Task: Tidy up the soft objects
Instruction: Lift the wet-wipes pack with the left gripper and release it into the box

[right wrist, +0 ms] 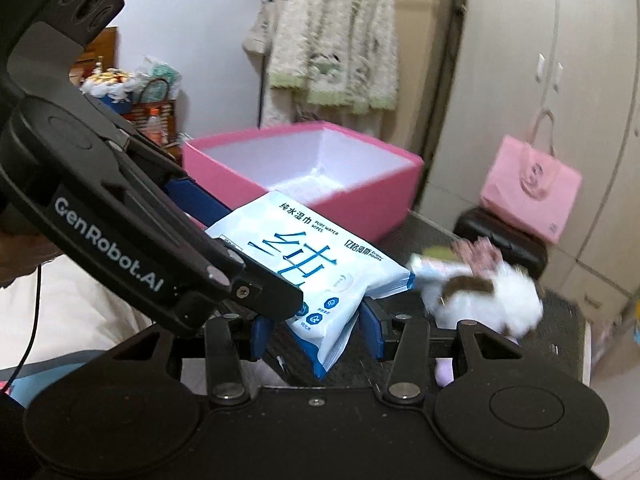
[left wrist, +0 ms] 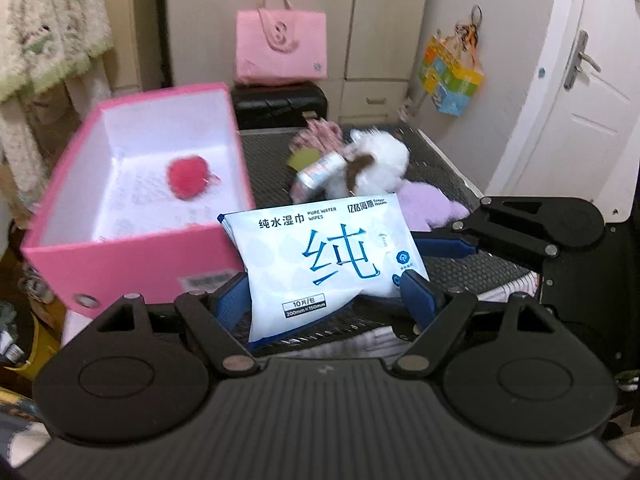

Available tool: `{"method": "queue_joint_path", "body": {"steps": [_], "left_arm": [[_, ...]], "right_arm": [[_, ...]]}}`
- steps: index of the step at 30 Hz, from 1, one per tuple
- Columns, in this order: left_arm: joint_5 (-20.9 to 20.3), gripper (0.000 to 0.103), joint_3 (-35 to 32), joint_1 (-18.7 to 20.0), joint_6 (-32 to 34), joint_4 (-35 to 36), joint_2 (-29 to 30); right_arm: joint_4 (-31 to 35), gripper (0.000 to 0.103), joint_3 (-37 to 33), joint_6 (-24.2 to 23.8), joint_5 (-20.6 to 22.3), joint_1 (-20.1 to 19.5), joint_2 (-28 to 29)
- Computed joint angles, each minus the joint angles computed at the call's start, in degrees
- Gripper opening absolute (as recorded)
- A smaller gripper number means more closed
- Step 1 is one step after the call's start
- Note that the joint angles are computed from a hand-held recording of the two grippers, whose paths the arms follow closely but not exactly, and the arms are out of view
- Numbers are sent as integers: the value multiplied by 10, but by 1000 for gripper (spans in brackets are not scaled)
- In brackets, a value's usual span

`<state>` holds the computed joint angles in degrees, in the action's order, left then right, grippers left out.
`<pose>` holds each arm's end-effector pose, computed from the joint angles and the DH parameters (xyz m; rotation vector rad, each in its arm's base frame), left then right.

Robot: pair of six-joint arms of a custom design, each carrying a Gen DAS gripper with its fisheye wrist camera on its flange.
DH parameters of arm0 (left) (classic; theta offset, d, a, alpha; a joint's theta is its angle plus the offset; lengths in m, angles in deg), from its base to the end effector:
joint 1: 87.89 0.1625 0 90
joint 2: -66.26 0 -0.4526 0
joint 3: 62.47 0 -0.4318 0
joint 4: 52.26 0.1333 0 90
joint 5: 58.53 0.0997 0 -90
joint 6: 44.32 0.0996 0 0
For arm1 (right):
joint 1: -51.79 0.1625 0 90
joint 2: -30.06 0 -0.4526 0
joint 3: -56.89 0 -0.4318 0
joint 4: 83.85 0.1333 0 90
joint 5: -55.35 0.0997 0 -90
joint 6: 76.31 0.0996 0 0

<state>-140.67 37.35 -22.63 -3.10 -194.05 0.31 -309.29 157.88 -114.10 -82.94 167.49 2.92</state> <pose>-0.1462 -0.6684 0.2720 1.5691 2.4764 -0.4286 0.3257 -0.5409 0.0104 0.5932 -1.9663 1.0824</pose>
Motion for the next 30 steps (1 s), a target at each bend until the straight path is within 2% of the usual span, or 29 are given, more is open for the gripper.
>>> {"method": "queue_joint_path", "body": {"steps": [5, 10, 15, 23, 28, 30], "left_arm": [[-18, 79, -24, 7, 7, -35, 1], [-20, 79, -77, 15, 5, -52, 35], [-2, 79, -165, 22, -17, -26, 100], [64, 79, -322, 30, -55, 110, 202], [58, 79, -367, 44, -68, 151, 232], [61, 80, -366, 45, -61, 139, 234]], "right_arm": [[-15, 52, -60, -73, 21, 5, 19], [24, 53, -110, -73, 61, -12, 19], [122, 53, -161, -25, 96, -40, 12], [327, 53, -220, 93, 140, -85, 0], [393, 53, -247, 106, 136, -95, 6], [414, 53, -257, 110, 125, -95, 9]]}}
